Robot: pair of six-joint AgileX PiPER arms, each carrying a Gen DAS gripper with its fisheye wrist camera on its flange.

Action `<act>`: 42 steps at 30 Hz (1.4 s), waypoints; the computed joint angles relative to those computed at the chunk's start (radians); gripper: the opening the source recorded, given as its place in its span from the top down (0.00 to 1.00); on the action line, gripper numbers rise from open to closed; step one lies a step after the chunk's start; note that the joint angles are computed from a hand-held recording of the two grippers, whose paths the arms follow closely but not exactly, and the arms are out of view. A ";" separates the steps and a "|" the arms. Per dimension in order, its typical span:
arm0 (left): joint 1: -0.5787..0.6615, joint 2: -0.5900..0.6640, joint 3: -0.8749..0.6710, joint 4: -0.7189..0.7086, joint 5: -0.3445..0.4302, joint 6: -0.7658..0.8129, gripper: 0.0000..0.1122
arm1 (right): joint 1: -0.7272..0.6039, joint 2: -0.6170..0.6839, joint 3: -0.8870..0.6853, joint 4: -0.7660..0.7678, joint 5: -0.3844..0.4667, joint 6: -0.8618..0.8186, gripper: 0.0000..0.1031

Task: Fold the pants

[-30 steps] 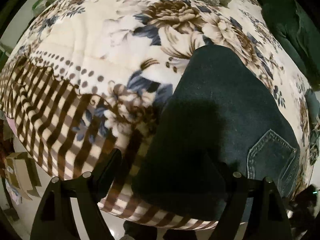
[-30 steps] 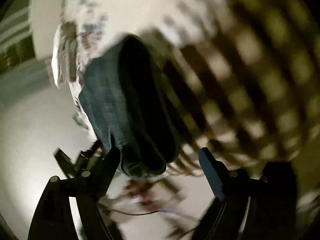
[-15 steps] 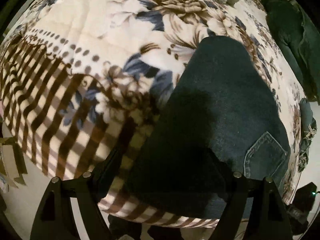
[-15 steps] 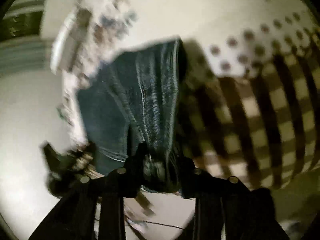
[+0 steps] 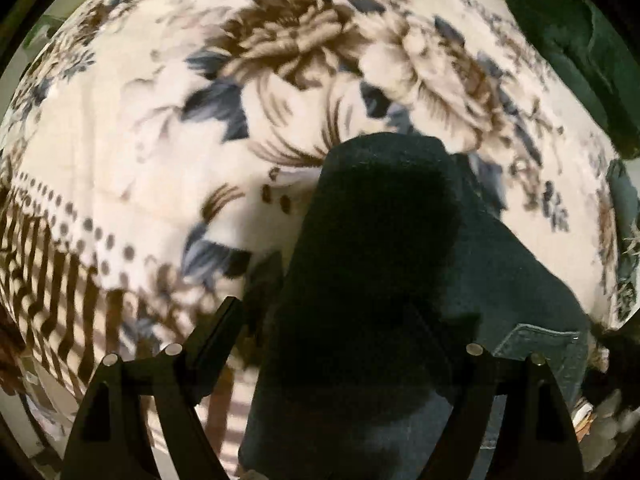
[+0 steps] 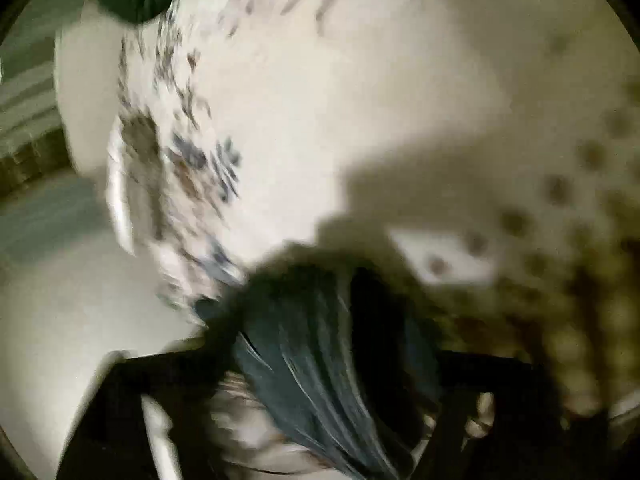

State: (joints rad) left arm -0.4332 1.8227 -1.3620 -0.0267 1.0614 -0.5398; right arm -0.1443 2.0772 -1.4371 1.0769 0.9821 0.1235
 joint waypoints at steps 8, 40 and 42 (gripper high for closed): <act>0.140 -0.049 0.202 -0.219 -0.159 0.148 0.09 | 0.045 -0.025 -0.050 -0.235 -0.028 -0.018 0.88; 0.230 -0.184 0.370 -0.666 -0.200 0.653 0.77 | 0.162 -0.112 0.171 -0.018 -0.007 -0.256 0.59; 0.215 -0.217 0.358 -0.645 -0.189 0.620 0.79 | 0.140 -0.145 0.200 -0.015 0.006 -0.266 0.64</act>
State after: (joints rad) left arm -0.2184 1.6054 -1.0037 -0.6720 0.8729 0.0803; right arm -0.0044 1.9326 -1.2368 1.0618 0.9879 -0.1428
